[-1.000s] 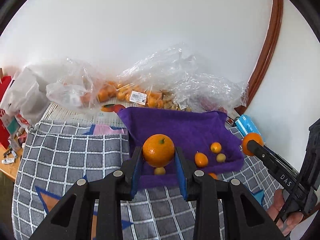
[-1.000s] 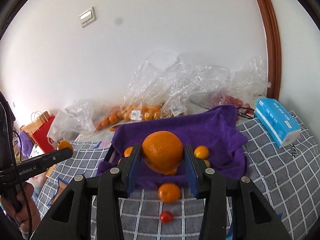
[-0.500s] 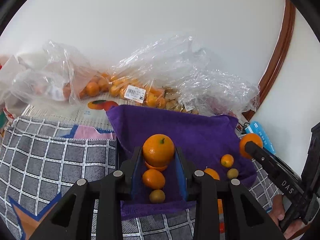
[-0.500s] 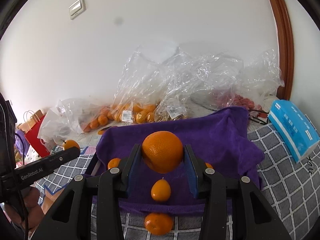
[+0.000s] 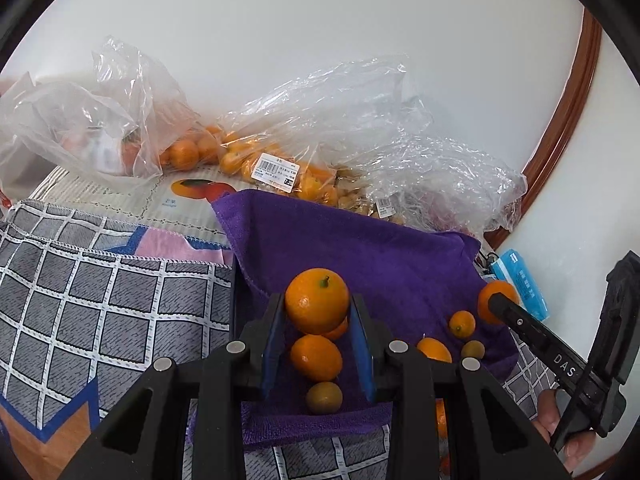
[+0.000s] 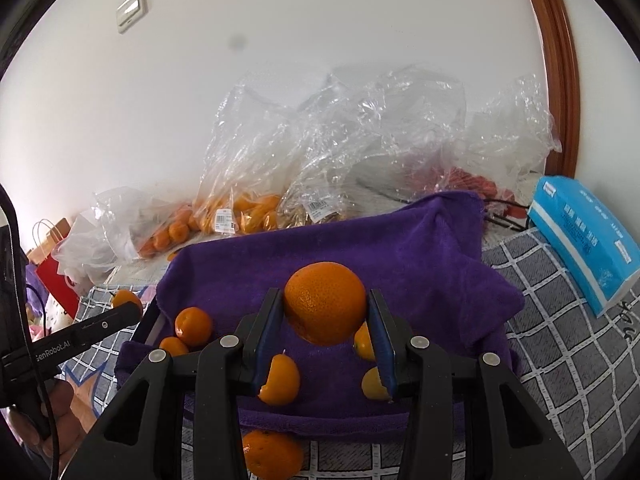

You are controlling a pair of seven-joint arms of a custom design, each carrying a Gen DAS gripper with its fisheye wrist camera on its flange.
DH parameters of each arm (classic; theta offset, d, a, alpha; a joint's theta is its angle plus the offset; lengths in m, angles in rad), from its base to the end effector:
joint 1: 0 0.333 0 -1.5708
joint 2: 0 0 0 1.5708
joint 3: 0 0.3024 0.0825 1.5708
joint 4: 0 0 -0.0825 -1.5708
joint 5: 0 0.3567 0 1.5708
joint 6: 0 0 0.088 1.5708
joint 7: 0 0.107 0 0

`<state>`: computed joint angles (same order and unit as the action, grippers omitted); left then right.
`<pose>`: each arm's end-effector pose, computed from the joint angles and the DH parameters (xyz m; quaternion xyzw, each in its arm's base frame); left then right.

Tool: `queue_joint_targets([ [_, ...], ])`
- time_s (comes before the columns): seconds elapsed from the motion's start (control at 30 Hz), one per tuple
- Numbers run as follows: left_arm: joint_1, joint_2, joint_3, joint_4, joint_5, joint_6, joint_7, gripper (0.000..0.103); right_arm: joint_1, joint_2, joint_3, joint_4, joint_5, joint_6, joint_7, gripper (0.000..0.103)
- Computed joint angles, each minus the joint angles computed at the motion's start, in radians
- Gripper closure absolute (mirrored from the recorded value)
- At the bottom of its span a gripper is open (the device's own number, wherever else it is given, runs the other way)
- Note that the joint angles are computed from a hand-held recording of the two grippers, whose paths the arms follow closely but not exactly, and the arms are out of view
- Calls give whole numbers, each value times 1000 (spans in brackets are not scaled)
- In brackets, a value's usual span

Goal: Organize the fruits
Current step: 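Lower the large orange in the right gripper while the left lowers the small orange onto the towel, then open the right gripper releasing the large orange while the left releases the small orange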

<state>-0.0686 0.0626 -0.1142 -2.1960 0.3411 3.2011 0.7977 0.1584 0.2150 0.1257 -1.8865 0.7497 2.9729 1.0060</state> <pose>0.5491 -0.1324 0.4715 -0.7024 0.5492 -0.4075 0.1975 0.6131 0.1241 0.4837 -0.6773 0.5844 -0.1797 0.4093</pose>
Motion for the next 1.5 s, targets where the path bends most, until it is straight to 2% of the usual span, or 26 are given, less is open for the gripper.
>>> queue_joint_targets([
  [0.17, -26, 14, 30, 10, 65, 0, -51, 73, 22, 21, -14, 7, -77, -15, 52, 61],
  [0.3, 70, 25, -98, 5, -115, 2, 117, 73, 31, 26, -11, -4, -112, -11, 51, 61],
  [0.37, 54, 26, -84, 2, -125, 9, 127, 73, 35, 32, -14, -4, -132, -15, 62, 61],
  [0.47, 113, 29, -163, -2, -233, 9, 226, 73, 27, 36, -6, -2, -131, -26, 58, 61],
  [0.6, 62, 36, -110, 5, -224, -1, 214, 73, 40, 46, -23, 5, -177, -46, 97, 61],
  [0.7, 93, 42, -148, 11, -288, -14, 258, 73, 49, 43, -28, -8, -205, -27, 116, 60],
  [0.77, 147, 43, -213, 9, -380, -12, 330, 73, 45, 42, -25, -11, -209, -25, 122, 60],
  [0.8, 200, 46, -276, 8, -459, -10, 397, 73, 40, 41, -21, -10, -203, -30, 120, 59],
  [0.83, 232, 47, -316, 9, -521, -12, 446, 73, 34, 40, -16, -9, -195, -34, 116, 59],
  [0.87, 242, 45, -329, 11, -558, -23, 464, 73, 27, 38, -9, -10, -183, -38, 105, 59],
  [1.0, 373, 60, -499, 34, -865, -36, 725, 73, 38, 27, -24, -24, -203, -28, 125, 59],
  [1.07, 420, 66, -565, 44, -995, -28, 848, 73, 31, 20, -15, -29, -189, -22, 114, 59],
  [1.17, 485, 78, -662, 70, -1183, -29, 1048, 73, 12, 6, 4, -37, -132, -13, 71, 52],
  [1.2, 494, 80, -679, 77, -1226, -37, 1098, 73, 12, 3, 3, -39, -123, -11, 68, 52],
  [1.27, 492, 84, -694, 86, -1281, -35, 1180, 73, 7, 0, 3, -36, -103, -20, 58, 52],
  [1.3, 461, 80, -666, 81, -1254, -28, 1166, 73, 5, -2, 3, -34, -91, -24, 53, 52],
  [1.33, 424, 77, -627, 77, -1213, -27, 1136, 73, 5, -4, 3, -34, -80, -25, 50, 52],
  [1.4, 313, 64, -508, 55, -1074, -10, 1017, 73, 9, -6, -5, -34, -73, -21, 58, 52],
  [1.43, 296, 62, -495, 55, -1082, -8, 1029, 73, 15, -7, -12, -35, -82, -19, 72, 52],
  [1.5, 315, 62, -526, 68, -1169, -17, 1126, 73, 23, -9, -21, -40, -98, -12, 94, 52],
])
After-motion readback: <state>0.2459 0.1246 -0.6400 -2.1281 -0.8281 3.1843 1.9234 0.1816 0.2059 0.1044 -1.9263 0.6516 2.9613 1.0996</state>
